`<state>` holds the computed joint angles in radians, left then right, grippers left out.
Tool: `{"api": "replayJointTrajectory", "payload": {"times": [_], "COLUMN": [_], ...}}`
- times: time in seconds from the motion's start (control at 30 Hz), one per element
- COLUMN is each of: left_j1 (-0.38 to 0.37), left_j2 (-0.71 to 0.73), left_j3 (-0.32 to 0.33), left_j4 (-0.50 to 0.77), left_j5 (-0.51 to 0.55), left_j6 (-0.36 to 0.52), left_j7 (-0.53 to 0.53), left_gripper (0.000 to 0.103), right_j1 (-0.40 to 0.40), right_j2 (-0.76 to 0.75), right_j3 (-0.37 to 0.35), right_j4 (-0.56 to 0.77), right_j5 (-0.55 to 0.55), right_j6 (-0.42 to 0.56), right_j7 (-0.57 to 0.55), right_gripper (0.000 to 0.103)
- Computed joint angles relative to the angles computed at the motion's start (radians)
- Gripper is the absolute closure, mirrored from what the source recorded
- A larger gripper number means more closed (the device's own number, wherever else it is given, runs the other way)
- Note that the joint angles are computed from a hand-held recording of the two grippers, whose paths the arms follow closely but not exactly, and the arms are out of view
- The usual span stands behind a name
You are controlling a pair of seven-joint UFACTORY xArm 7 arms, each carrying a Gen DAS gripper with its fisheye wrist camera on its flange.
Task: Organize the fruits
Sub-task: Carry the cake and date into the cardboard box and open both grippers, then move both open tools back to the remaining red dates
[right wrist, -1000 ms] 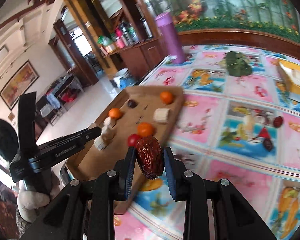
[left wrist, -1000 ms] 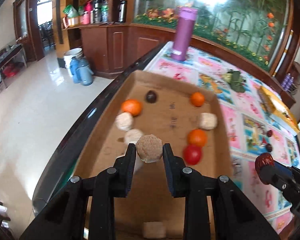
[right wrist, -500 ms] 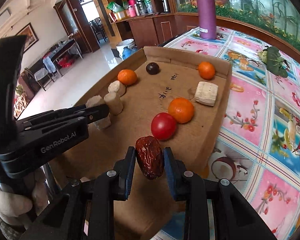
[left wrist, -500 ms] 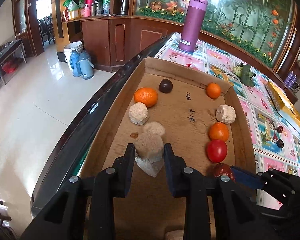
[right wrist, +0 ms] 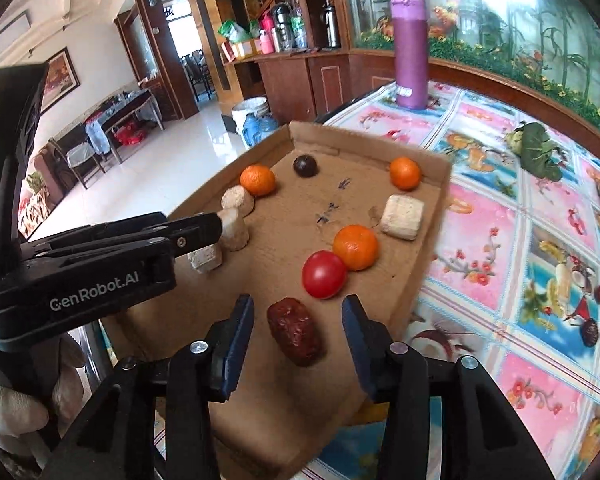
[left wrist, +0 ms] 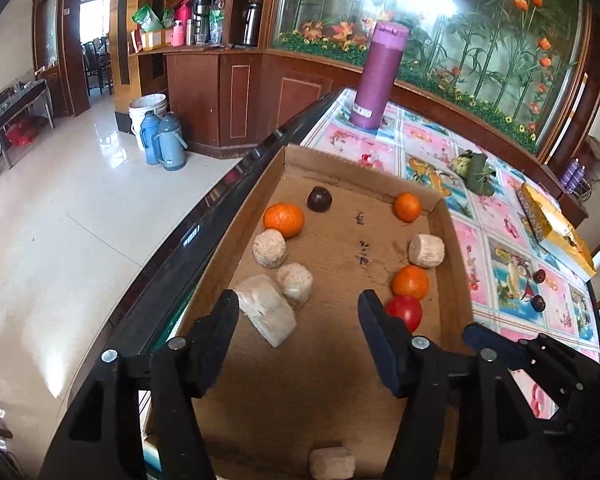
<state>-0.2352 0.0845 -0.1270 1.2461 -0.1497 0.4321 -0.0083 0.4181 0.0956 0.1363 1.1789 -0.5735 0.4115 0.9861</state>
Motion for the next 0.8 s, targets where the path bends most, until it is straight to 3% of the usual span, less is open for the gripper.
{"api": "replayJointTrajectory", "payload": {"times": [0.13, 0.3, 0.4, 0.53, 0.67, 0.8], "left_j1": [0.005, -0.032, -0.066, -0.096, -0.11, -0.118], "left_j2": [-0.036, -0.072, -0.096, -0.12, -0.128, -0.139], "left_j3": [-0.014, -0.029, -0.044, -0.066, -0.079, -0.086], "left_j4": [-0.01, -0.028, -0.053, -0.079, -0.082, -0.083], "left_j5": [-0.124, -0.136, -0.035, 0.206, 0.373, 0.455], "left_j6": [0.012, 0.006, -0.03, -0.071, -0.074, -0.07], "left_j7": [0.078, 0.101, 0.047, -0.113, -0.233, -0.295], "left_gripper": [0.031, 0.026, 0.026, 0.026, 0.026, 0.026], "right_j1": [-0.023, -0.116, -0.175, -0.248, -0.297, -0.33], "right_j2": [-0.113, -0.265, -0.354, -0.46, -0.542, -0.598], "right_j3": [-0.007, 0.035, 0.077, 0.141, 0.175, 0.185], "right_j4": [-0.104, -0.26, -0.329, -0.401, -0.465, -0.518], "right_j5": [-0.115, -0.138, -0.158, -0.163, -0.121, -0.051], "right_j6": [-0.029, -0.085, -0.077, -0.048, -0.042, -0.071], "right_j7": [0.188, 0.351, 0.42, 0.474, 0.465, 0.432], "right_gripper": [0.036, 0.036, 0.035, 0.034, 0.032, 0.032]}}
